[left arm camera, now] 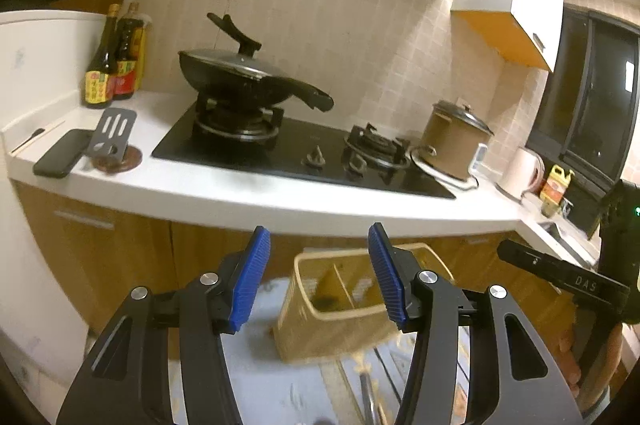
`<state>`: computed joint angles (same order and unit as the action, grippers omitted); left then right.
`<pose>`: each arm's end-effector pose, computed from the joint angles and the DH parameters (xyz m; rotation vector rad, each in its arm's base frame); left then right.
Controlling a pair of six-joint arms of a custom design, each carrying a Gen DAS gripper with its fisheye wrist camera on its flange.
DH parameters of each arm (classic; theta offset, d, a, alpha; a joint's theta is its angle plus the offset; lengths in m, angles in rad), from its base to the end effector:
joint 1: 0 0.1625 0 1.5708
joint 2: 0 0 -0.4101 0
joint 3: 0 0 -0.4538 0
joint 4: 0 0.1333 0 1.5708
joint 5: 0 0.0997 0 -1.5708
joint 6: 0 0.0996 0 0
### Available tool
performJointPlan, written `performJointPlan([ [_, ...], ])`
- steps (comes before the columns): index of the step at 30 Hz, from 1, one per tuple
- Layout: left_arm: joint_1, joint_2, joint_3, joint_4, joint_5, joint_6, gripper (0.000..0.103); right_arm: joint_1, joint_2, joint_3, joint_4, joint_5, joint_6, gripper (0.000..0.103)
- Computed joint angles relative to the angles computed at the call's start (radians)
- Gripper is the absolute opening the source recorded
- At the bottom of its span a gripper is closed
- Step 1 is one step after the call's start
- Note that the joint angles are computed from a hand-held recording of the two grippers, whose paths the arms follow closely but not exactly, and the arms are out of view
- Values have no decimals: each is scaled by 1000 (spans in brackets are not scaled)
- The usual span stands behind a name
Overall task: Organize utensils
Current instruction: 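Move both open tools back to the remaining utensils on the table, then close the left tool on a single wooden chopstick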
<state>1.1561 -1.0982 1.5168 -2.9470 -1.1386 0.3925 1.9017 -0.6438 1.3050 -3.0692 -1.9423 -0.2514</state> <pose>-0.1350 -0.7411 0.3727 0.7033 2.3557 -1.2738 0.3589 -0.7457 0.1419 0.5331 -2.5292 1.1643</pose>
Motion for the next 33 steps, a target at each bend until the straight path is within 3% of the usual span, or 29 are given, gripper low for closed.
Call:
performJointPlan([
  [7,-18,-93,80,186,80,-62,50,25,-32,51,199,-55,73,48],
  [11,-5,-122,131,269,132,-85,50,25,-23,84,249,-84,72,48],
  [21,76,-113,171,451,148,-132,48,-11,9,132,401,-96,159,48],
  [27,92,-88,196,445,208,-104,40,-18,11,163,400,-89,162,48],
  [33,99,-81,229,387,200,-45,40,-37,-7,197,386,-75,174,48],
])
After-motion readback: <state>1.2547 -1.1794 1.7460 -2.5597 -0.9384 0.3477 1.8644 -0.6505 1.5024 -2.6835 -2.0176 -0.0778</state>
